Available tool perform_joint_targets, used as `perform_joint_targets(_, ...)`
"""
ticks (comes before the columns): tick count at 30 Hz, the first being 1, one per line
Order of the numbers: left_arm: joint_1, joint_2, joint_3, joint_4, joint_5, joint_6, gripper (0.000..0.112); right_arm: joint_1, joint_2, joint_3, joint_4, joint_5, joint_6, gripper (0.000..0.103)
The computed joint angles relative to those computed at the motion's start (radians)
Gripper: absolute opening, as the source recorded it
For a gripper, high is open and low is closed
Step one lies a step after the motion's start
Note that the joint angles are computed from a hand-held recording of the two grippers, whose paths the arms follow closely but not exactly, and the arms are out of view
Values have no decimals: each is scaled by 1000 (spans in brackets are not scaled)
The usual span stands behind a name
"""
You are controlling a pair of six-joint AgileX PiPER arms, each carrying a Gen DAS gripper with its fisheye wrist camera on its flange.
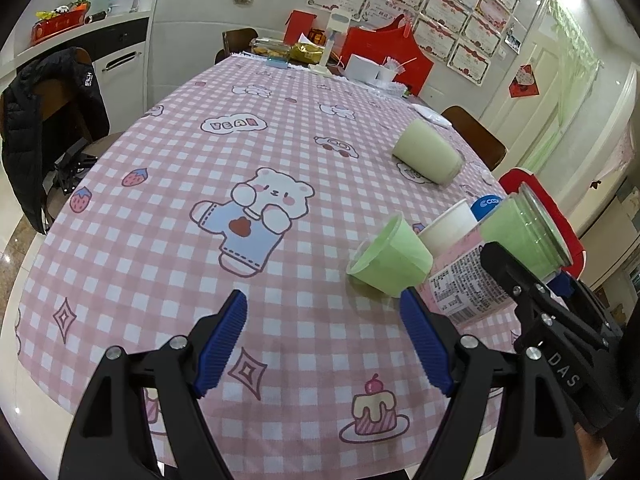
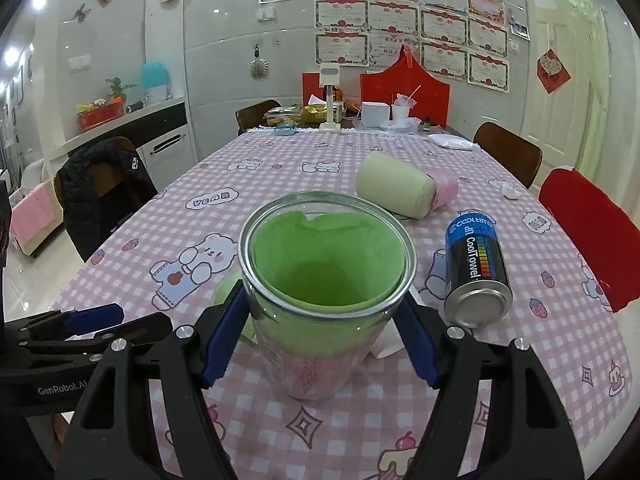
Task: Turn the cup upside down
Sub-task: 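Rotate the canister with the right tool until its green end points up, then lower the canister onto the tablecloth standing on end and open the right tool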
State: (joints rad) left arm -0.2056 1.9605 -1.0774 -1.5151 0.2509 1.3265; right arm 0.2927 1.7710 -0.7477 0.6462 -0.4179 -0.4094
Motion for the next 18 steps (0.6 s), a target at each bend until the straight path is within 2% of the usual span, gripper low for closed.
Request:
perform_joint_targets(10, -6, -34, 35, -51, -21, 45, 78, 19, -15, 19, -41, -19, 57, 69)
perform_joint_targets(18, -14, -93, 82, -102, -45, 87, 78, 28, -82, 84, -69, -47, 95, 74)
